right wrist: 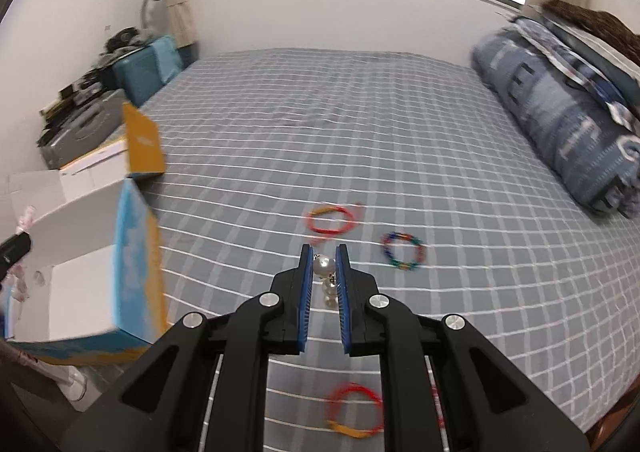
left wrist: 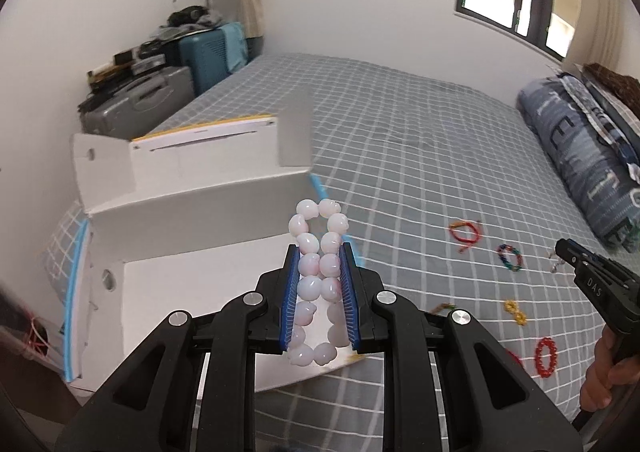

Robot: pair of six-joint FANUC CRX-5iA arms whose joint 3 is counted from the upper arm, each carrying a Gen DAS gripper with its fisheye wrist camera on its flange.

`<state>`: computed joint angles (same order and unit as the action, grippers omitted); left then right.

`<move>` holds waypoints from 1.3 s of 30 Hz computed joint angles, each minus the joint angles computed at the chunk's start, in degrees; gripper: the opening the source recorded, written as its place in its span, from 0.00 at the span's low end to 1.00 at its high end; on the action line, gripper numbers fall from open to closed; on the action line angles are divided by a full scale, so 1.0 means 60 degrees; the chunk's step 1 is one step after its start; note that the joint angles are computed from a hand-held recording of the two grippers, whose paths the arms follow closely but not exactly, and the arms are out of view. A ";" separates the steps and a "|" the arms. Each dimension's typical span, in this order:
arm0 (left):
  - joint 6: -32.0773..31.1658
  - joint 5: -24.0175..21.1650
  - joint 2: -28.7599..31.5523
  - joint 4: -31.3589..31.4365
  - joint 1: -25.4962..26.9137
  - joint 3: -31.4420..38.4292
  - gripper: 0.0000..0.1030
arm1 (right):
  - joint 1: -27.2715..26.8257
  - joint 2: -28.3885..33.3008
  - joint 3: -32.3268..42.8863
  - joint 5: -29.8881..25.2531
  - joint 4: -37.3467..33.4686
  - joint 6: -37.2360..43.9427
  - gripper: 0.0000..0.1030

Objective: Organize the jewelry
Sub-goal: 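Carry the pink bracelet and pearl earring with both tools over the white box, then open the left tool dropping the pink bracelet while the right tool drops the earring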

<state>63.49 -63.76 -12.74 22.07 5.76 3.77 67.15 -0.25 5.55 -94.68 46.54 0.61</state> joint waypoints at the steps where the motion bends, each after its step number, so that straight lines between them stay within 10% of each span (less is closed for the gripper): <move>1: -0.0024 0.0011 0.0017 0.0008 0.0113 -0.0005 0.19 | -0.0030 0.0155 0.0158 0.0135 0.0024 0.0123 0.10; 15: -0.0189 0.0060 0.0379 -0.0212 0.2042 -0.0057 0.19 | -0.0435 0.3542 0.4040 0.2013 -0.0509 0.2716 0.10; 26: 0.0145 -0.0297 0.1299 -0.0921 0.2472 0.0284 0.19 | -0.0762 0.6301 0.7838 0.1257 -0.1786 0.4935 0.10; 39: 0.0168 -0.0703 0.1887 -0.1117 0.2496 0.0455 0.19 | -0.1127 0.6768 0.8563 0.0955 -0.3090 0.5117 0.10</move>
<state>64.50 -67.98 -1.42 15.37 20.73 6.50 60.39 40.36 56.93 -88.95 28.00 31.31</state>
